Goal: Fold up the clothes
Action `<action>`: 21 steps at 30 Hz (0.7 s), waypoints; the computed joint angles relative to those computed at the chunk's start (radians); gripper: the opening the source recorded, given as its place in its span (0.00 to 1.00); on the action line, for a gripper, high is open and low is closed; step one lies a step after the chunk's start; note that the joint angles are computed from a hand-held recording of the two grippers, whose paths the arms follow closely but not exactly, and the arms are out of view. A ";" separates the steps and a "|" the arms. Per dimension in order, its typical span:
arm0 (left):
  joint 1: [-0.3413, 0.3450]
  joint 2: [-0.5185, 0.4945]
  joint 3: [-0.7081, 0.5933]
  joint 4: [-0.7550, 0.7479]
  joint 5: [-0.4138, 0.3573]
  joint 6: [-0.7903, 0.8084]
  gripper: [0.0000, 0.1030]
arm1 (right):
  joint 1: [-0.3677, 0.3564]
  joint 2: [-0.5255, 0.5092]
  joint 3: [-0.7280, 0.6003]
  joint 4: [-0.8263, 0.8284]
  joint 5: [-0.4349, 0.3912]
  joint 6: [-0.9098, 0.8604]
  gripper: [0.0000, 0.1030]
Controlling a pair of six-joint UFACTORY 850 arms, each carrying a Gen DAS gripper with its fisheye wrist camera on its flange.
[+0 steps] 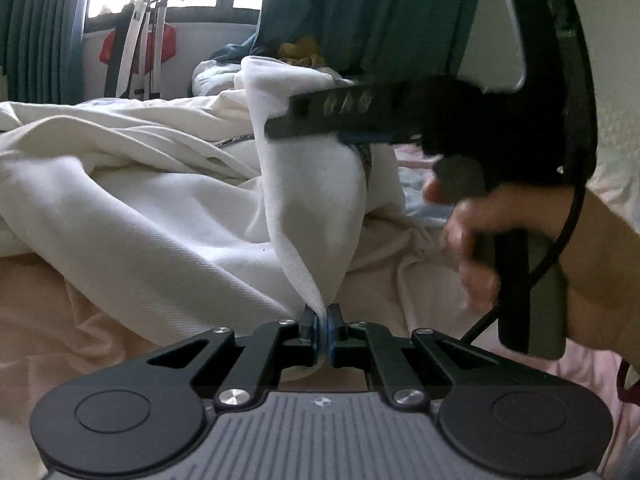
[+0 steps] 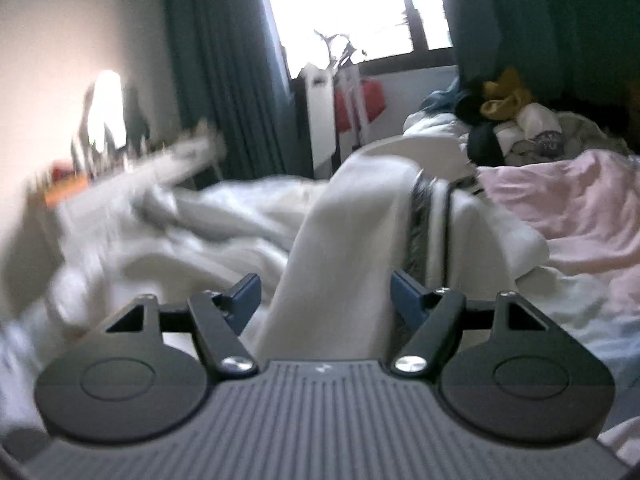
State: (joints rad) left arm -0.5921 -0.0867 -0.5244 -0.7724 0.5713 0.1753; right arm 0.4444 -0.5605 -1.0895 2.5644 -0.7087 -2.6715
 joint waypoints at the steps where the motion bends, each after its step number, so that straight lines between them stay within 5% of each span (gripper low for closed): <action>1: 0.003 -0.002 0.001 0.014 0.001 -0.013 0.04 | 0.009 -0.001 -0.001 0.025 0.019 -0.044 0.68; 4: 0.012 -0.004 0.003 0.048 0.004 -0.047 0.04 | 0.029 0.001 0.001 0.106 0.067 -0.159 0.48; 9: 0.003 0.002 0.006 0.038 0.017 -0.040 0.05 | 0.024 0.008 -0.004 0.078 0.137 -0.090 0.14; 21: -0.018 0.054 0.043 0.100 0.119 -0.129 0.07 | 0.008 0.161 0.152 0.351 0.091 -0.196 0.05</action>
State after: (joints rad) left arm -0.6101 -0.0323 -0.4818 -0.6726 0.6899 0.0466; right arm 0.4524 -0.3999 -0.9372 2.9154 -0.6180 -2.8677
